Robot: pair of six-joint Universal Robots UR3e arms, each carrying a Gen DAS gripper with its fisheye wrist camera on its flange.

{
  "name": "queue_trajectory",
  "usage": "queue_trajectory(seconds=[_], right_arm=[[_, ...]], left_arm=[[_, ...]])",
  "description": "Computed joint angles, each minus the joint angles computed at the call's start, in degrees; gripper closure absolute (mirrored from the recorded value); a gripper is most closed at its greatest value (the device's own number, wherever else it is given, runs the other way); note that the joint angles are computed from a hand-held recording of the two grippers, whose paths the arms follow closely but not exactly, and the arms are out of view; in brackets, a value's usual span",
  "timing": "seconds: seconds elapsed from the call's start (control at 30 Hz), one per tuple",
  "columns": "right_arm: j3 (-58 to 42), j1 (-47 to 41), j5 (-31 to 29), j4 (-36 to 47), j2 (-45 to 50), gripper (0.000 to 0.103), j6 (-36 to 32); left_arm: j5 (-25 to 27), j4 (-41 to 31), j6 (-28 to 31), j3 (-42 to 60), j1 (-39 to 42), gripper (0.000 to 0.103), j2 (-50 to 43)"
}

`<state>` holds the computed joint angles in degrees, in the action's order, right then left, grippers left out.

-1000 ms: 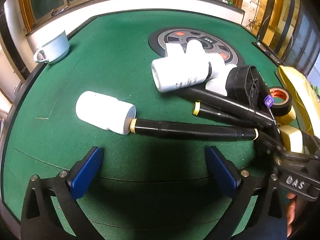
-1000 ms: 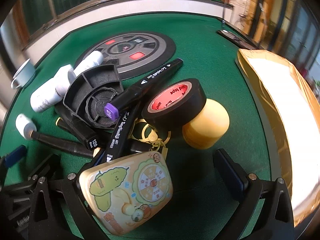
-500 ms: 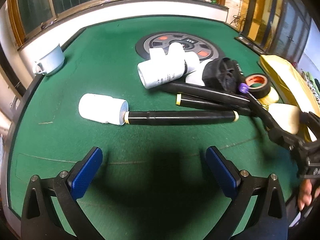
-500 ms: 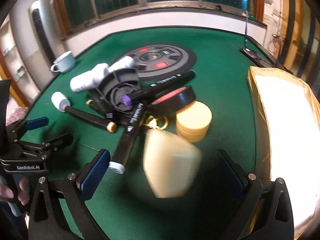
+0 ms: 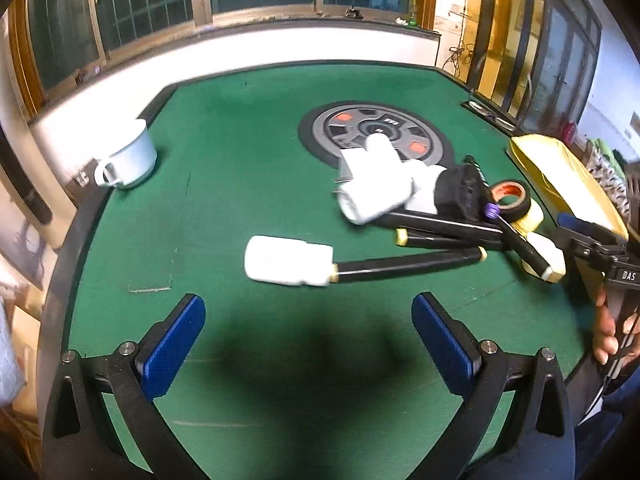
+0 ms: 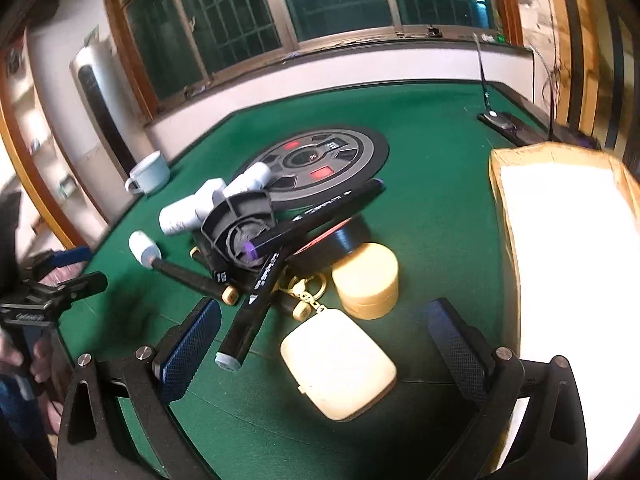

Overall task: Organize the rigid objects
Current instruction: 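Grasp the white pill bottle with the left gripper, then lift the white pill bottle with the left gripper while the right gripper grasps the cream pouch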

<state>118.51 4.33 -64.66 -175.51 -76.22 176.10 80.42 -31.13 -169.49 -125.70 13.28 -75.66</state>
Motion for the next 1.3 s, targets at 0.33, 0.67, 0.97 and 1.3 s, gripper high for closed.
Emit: queue_trajectory(seconds=[0.33, 0.67, 0.97, 1.3], right_arm=[[0.2, -1.8, 3.8, 2.3, -0.6, 0.002, -1.3], [-0.3, -1.1, 3.3, 3.0, -0.6, 0.002, -1.6], [-0.4, -1.3, 3.8, 2.9, -0.4, 0.002, -1.2], [-0.1, -1.9, 4.6, 3.5, -0.7, 0.001, -1.6]], left_arm=[[-5.4, -5.4, -3.0, 9.1, 4.5, 0.015, -11.2], [-0.1, -0.4, -8.1, 12.4, 0.6, 0.043, -19.8], [-3.3, 2.4, -10.0, 3.6, 3.6, 0.043, -11.8], [-6.2, 3.8, -12.5, -5.7, 2.3, 0.043, -0.8]])
